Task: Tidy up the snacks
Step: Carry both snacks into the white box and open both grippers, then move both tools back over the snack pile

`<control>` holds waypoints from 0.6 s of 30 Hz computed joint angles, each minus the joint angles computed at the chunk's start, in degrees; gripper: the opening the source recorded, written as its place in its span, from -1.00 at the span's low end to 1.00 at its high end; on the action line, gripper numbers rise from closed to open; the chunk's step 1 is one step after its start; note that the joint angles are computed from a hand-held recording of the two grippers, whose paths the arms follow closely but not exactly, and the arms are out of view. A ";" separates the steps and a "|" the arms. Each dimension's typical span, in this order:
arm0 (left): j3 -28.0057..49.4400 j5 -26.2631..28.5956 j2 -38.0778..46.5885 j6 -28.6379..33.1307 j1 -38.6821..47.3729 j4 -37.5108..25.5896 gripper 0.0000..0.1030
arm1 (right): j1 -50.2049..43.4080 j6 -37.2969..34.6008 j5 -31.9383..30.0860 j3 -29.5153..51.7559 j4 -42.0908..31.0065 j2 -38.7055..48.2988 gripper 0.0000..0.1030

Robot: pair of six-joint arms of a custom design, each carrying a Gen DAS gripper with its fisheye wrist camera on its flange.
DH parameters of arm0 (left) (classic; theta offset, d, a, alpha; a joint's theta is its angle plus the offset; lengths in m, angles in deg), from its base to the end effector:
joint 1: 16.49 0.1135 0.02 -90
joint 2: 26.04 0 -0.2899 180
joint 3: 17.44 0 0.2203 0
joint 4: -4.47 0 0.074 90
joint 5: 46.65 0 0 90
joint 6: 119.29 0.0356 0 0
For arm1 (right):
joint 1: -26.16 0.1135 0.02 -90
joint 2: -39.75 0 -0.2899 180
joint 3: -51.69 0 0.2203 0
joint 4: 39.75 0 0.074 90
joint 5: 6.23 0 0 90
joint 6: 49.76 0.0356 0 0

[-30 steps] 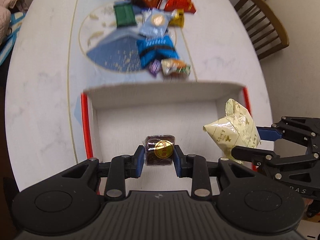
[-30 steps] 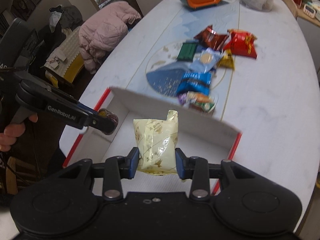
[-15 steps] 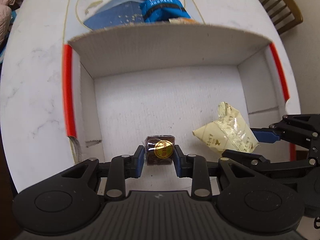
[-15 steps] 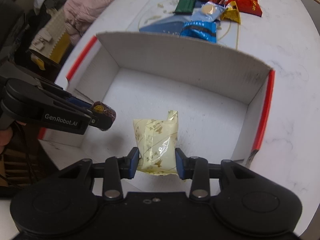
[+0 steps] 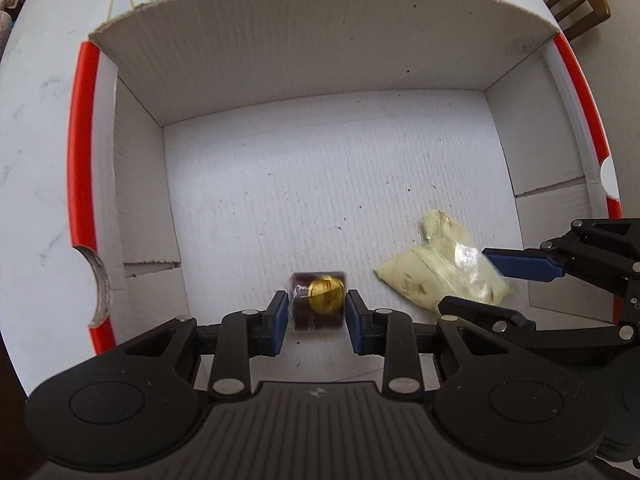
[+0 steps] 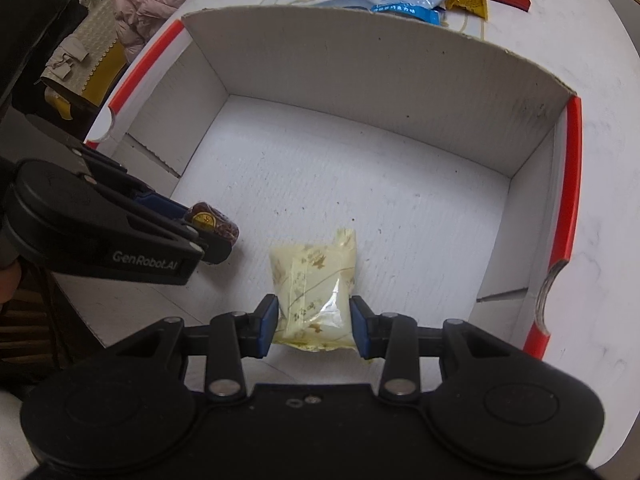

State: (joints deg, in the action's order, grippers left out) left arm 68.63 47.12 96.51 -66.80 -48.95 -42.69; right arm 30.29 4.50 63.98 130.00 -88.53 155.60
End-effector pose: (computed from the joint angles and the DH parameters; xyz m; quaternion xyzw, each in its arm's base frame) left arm 0.3069 -0.1980 0.1180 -0.0421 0.9970 -0.0587 0.0266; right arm 0.3263 0.0356 0.1329 -0.3409 0.9237 0.1566 0.0772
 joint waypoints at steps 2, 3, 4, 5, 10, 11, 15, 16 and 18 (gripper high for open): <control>0.54 0.00 0.60 -0.02 -0.06 -0.06 -0.42 | -0.21 0.08 0.01 0.02 -0.10 -0.10 -0.26; 0.62 0.17 0.69 -0.06 0.05 -0.05 -0.39 | -0.10 0.36 0.06 0.38 -0.30 -0.06 -0.26; 0.63 0.38 0.69 -0.14 0.20 0.03 -0.30 | -0.26 0.27 0.01 0.24 -0.19 -0.15 -0.26; 0.53 0.50 0.54 -0.25 0.36 0.17 -0.23 | -0.23 0.30 -0.04 0.33 -0.25 -0.24 -0.25; -1.54 0.18 -2.02 -0.38 0.65 1.48 0.04 | -0.53 0.38 -0.35 0.28 -0.58 -0.90 -0.20; -1.94 0.17 -2.71 -0.31 0.67 1.58 0.04 | -0.70 0.32 -0.59 0.30 -0.80 -1.13 -0.18; -3.92 -0.76 -6.12 -0.10 0.47 1.81 0.04 | -1.53 0.11 -2.25 0.82 -2.11 -2.52 -0.10; -3.91 -0.94 -7.05 -0.01 0.43 1.45 0.04 | -1.76 -0.04 -2.72 0.90 -2.48 -3.01 -0.08; -4.49 -1.43 -8.93 -0.15 0.26 1.34 0.04 | -2.32 -0.50 -3.71 1.43 -3.52 -3.87 -0.04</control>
